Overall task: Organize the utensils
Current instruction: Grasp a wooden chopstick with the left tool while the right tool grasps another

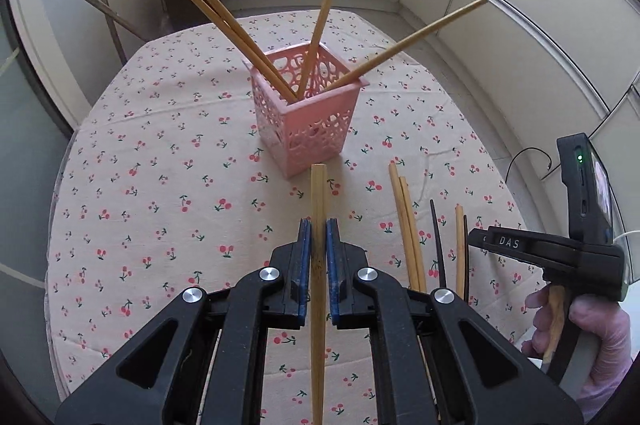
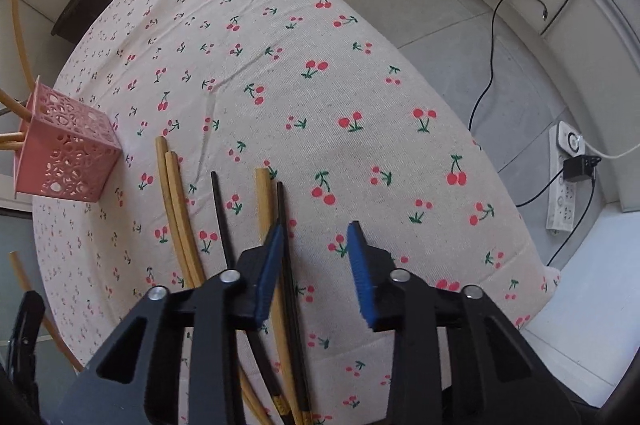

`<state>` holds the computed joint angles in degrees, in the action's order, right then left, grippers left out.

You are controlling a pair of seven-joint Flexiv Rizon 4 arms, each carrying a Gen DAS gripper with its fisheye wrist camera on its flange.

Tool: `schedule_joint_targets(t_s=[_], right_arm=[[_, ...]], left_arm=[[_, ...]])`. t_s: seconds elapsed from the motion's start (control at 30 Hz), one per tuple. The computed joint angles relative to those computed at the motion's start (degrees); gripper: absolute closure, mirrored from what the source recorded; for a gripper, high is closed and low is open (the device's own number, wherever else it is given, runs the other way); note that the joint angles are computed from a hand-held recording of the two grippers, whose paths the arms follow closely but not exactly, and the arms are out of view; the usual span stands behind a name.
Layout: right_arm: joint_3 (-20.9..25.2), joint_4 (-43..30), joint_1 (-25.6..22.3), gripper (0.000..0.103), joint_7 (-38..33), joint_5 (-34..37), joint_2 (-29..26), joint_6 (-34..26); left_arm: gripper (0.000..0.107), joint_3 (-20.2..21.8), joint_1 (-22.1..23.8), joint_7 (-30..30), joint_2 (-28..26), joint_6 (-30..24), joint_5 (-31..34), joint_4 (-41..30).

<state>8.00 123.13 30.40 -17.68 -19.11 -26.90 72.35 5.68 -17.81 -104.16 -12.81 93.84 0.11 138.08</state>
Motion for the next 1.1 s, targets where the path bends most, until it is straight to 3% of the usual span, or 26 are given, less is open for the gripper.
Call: schedule_joint_targets(t_s=[0.13, 0.2, 0.33, 0.6, 0.7, 0.97, 1.1], right_arm=[[-1.5, 0.8, 0.8, 0.072, 1.6, -1.1, 0.5, 1.7], [-1.5, 1.6, 0.4, 0.073, 1.8, -1.0, 0.7, 5.5], [3.0, 0.8, -3.1, 0.074, -3.3, 3.0, -0.9, 10.8], [9.4, -3.5, -7.3, 0.076, -11.0, 10.4, -4.7, 11.2], [6.5, -3.1, -4.6, 0.077, -10.5, 10.7, -4.3, 10.8], [4.0, -2.0, -2.3, 0.076, -10.7, 10.0, -2.7, 10.9], [3.6, -3.0, -1.9, 0.076, -10.2, 9.2, -2.9, 6.2]], left_arm=[[0.1, -3.3, 3.3, 1.7, 0.6, 1.1, -2.0, 1.2], [0.1, -4.4, 4.1, 2.4, 0.5, 1.8, -2.8, 1.5], [0.1, -3.6, 3.1, 2.7, 0.1, 2.0, -3.6, 1.3], [0.1, -6.8, 6.2, 4.5, -0.2, 1.9, -6.3, 2.2], [0.1, -7.6, 6.9, 5.0, -0.1, 1.9, -7.1, 2.5], [0.1, -6.8, 5.8, 5.3, -0.6, 1.6, -7.6, 2.0], [0.1, -6.5, 5.6, 5.2, -0.9, 1.3, -7.6, 1.8]])
